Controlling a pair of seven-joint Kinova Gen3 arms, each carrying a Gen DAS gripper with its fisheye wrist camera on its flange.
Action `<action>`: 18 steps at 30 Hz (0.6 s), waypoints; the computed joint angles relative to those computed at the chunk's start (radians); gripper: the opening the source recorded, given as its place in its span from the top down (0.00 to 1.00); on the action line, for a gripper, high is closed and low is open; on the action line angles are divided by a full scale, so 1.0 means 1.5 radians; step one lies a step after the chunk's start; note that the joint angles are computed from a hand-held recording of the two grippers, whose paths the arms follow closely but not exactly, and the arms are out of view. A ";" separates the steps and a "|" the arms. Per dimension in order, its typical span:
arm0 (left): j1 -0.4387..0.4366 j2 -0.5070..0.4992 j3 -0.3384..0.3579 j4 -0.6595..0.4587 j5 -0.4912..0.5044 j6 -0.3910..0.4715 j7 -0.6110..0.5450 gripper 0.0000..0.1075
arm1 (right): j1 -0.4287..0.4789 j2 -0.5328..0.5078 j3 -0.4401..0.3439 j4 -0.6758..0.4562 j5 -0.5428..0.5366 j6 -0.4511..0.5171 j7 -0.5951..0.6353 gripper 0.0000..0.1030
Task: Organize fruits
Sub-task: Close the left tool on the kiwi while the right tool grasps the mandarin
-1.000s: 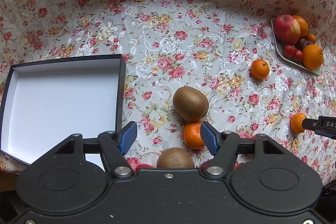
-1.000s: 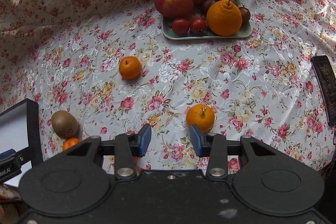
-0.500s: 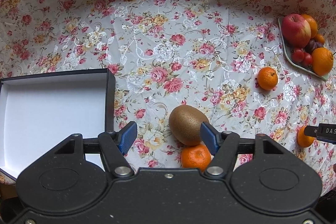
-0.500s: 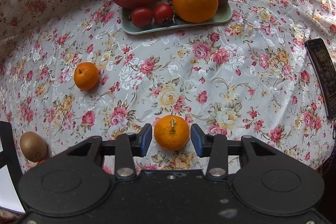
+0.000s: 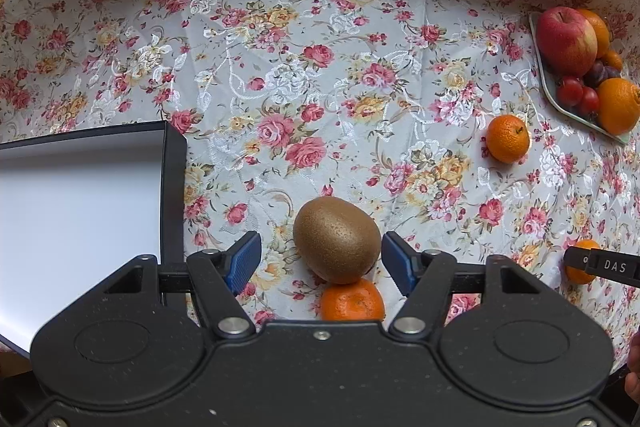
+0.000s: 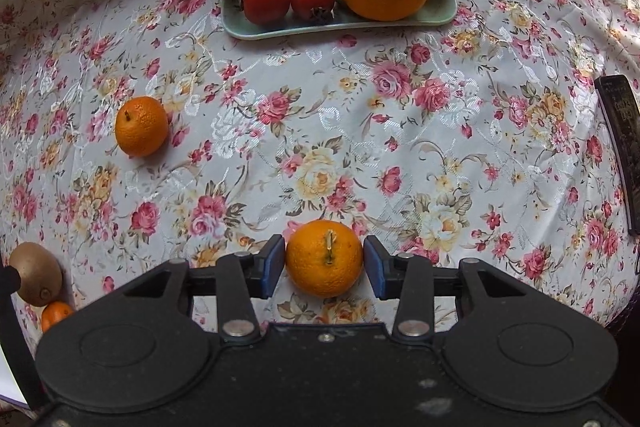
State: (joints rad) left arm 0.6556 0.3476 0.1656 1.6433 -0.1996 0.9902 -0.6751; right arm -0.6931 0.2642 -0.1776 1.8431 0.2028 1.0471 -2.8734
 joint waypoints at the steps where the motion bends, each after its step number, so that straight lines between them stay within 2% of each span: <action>1: 0.001 0.002 0.000 -0.001 -0.001 0.000 0.000 0.36 | -0.002 0.002 -0.001 0.000 0.002 0.000 0.001 0.57; 18: 0.012 0.047 -0.008 -0.022 0.005 0.003 0.015 0.37 | 0.018 -0.036 -0.005 0.048 -0.013 -0.062 0.009 0.58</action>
State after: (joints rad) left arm 0.6741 0.4180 0.1536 1.6102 -0.1927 0.9950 -0.6520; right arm -0.6660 0.2109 -0.1846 1.9145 0.1830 0.9541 -2.8597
